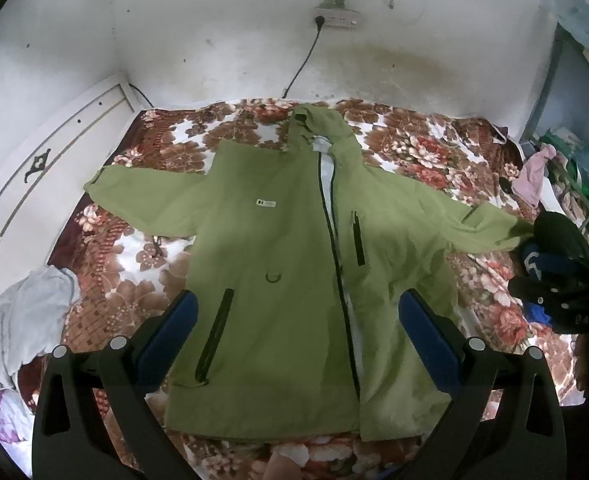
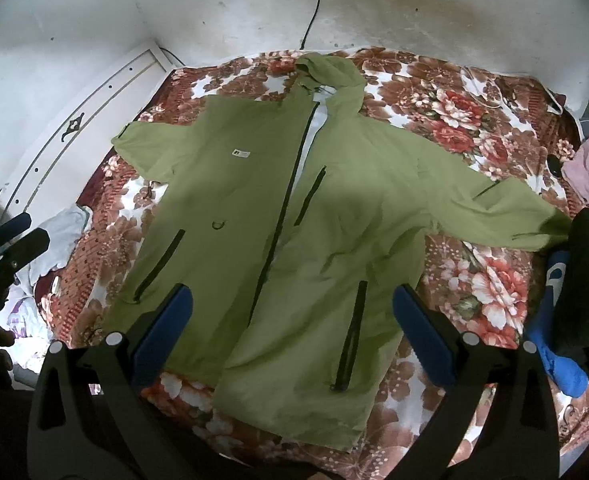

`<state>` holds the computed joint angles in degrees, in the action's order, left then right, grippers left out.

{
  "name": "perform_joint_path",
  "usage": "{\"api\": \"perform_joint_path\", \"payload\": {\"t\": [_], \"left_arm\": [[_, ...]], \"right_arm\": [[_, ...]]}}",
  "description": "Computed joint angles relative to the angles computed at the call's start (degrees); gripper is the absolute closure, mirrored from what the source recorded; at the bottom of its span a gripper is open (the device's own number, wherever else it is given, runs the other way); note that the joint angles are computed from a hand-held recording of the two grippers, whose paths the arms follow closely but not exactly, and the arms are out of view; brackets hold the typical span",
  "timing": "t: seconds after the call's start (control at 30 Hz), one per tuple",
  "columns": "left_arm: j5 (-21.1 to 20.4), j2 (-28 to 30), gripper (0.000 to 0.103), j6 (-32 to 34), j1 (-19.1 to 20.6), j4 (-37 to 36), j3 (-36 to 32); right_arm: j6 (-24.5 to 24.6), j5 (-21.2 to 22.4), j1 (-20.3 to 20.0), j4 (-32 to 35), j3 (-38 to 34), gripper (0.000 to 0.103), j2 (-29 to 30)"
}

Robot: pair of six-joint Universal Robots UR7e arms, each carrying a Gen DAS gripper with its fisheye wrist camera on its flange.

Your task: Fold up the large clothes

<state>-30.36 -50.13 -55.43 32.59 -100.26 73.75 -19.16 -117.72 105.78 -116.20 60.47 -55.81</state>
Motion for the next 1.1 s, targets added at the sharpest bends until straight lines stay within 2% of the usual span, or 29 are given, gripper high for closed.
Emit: {"api": "perform_joint_path", "payload": {"t": [0.7,1.1], "left_arm": [[-2.3,-0.9,0.005,-3.5,0.1,0.9,1.6],[-3.7,0.0,0.005,-0.6,0.8,0.5,0.2]], "right_arm": [[0.4,-0.8,0.3,0.3,0.1,0.004,0.0],[1.7,-0.3,-0.4,1.5,-1.3,0.005,0.9]]}}
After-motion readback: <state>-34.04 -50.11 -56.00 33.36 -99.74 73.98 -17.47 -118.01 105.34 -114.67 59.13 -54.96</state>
